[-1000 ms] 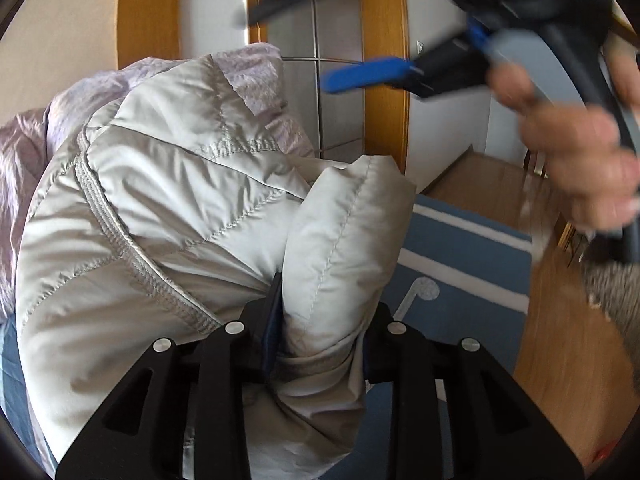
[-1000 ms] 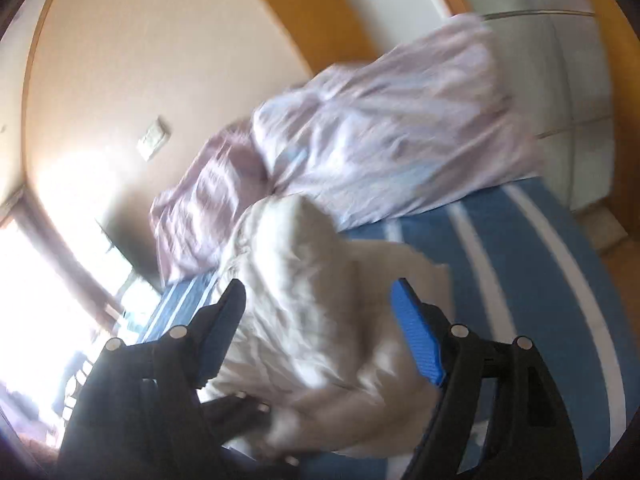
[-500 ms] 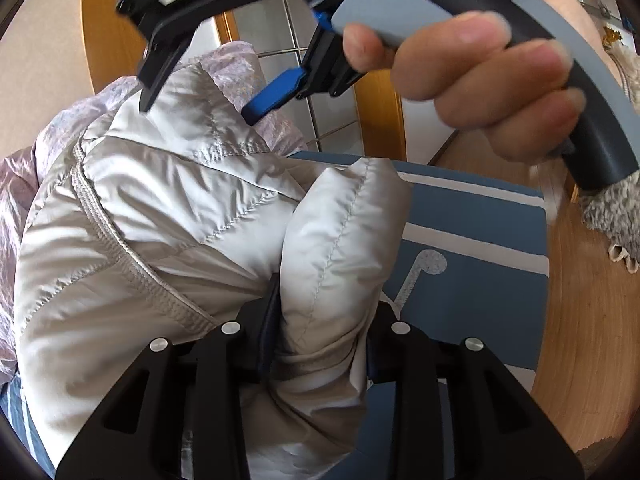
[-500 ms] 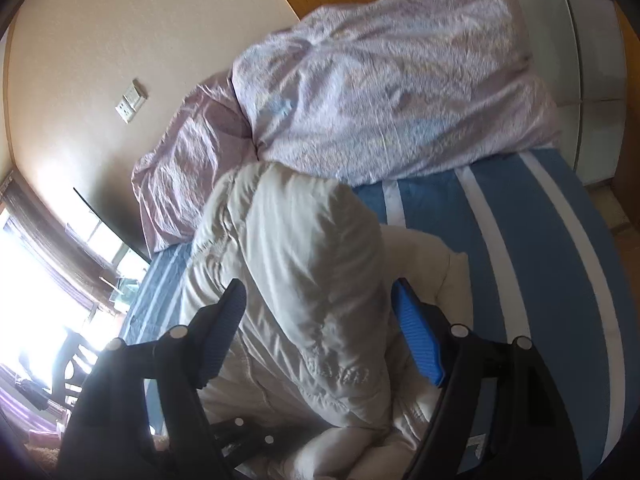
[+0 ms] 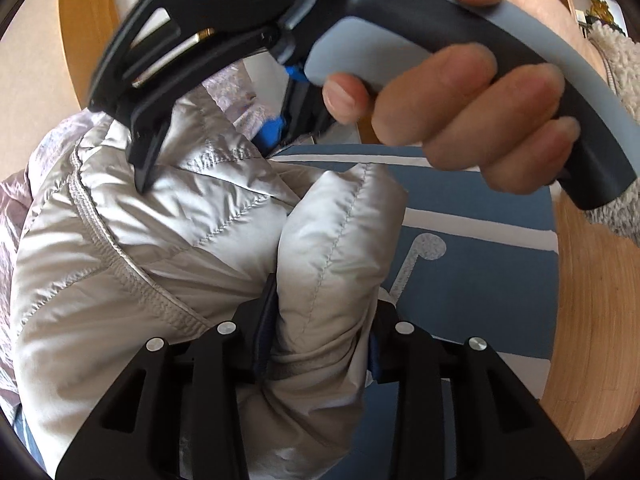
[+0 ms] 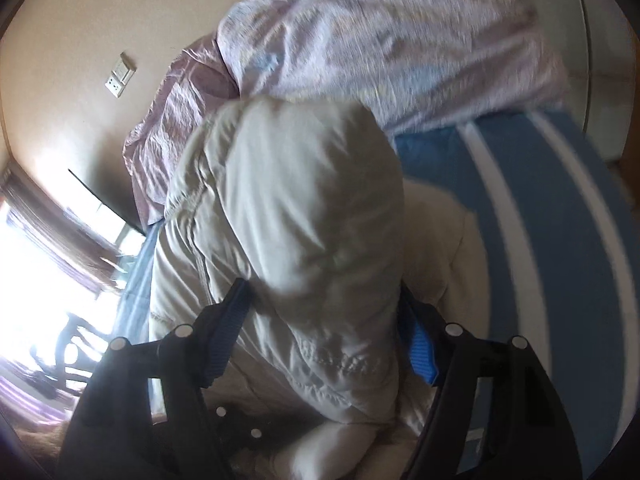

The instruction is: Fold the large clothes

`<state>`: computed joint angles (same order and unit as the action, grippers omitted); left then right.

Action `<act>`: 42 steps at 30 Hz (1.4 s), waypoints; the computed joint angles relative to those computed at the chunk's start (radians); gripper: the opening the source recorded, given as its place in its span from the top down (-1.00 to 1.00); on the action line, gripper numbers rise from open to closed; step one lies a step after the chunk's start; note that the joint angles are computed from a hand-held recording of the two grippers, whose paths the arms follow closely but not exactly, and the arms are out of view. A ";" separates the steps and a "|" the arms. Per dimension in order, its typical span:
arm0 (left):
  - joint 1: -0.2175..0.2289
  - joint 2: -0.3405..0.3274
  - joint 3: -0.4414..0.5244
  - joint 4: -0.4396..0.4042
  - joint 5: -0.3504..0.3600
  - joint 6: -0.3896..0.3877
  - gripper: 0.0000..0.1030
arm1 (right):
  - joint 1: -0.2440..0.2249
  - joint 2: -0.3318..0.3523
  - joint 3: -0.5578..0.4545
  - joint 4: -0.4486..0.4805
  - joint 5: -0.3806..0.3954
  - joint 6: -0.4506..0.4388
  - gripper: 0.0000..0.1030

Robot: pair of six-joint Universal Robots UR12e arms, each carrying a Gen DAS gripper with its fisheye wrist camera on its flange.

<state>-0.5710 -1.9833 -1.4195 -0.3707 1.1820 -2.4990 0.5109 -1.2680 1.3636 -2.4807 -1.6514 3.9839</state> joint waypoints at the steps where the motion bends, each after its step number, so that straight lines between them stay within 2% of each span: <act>1: 0.000 0.001 -0.005 0.003 0.000 0.003 0.28 | -0.002 -0.001 0.008 -0.009 0.011 0.002 -0.33; 3: -0.003 0.004 -0.012 0.006 0.004 0.012 0.27 | 0.003 -0.001 0.012 -0.016 -0.001 -0.003 -0.29; 8: -0.008 0.004 -0.014 0.016 0.009 0.021 0.22 | 0.021 0.004 -0.005 0.000 -0.065 -0.009 0.49; 10: -0.006 0.014 -0.025 0.022 0.003 0.025 0.22 | 0.028 0.004 -0.010 0.005 -0.094 -0.006 0.59; 14: 0.023 0.054 -0.045 -0.016 -0.059 0.027 0.22 | 0.032 0.000 -0.007 -0.007 -0.120 -0.015 0.66; 16: 0.053 0.088 -0.046 -0.098 -0.115 0.017 0.15 | 0.036 0.001 -0.013 0.007 -0.143 -0.021 0.66; 19: 0.115 0.113 -0.017 -0.179 -0.227 -0.068 0.06 | 0.039 0.001 -0.012 0.010 -0.161 -0.024 0.66; 21: 0.150 0.103 0.021 -0.172 -0.254 -0.161 -0.05 | 0.039 -0.001 -0.011 0.013 -0.165 -0.020 0.66; 23: 0.175 0.073 0.071 -0.101 -0.203 -0.273 -0.18 | 0.040 0.000 -0.012 0.018 -0.172 -0.015 0.66; 24: 0.180 0.056 0.098 -0.091 -0.173 -0.302 -0.19 | 0.040 0.000 -0.014 0.019 -0.174 -0.014 0.66; 26: 0.187 0.012 0.172 -0.124 -0.103 -0.354 -0.19 | 0.041 0.001 -0.017 0.023 -0.178 -0.013 0.66; 29: 0.191 -0.032 0.236 -0.163 -0.058 -0.392 -0.19 | 0.044 0.003 -0.022 0.028 -0.188 -0.016 0.66; 34: 0.168 -0.083 0.291 -0.183 0.017 -0.379 -0.19 | 0.041 0.000 -0.010 0.006 -0.189 -0.003 0.65; 42: 0.154 -0.106 0.308 -0.207 0.042 -0.395 -0.20 | 0.045 0.003 -0.012 0.031 -0.235 -0.005 0.64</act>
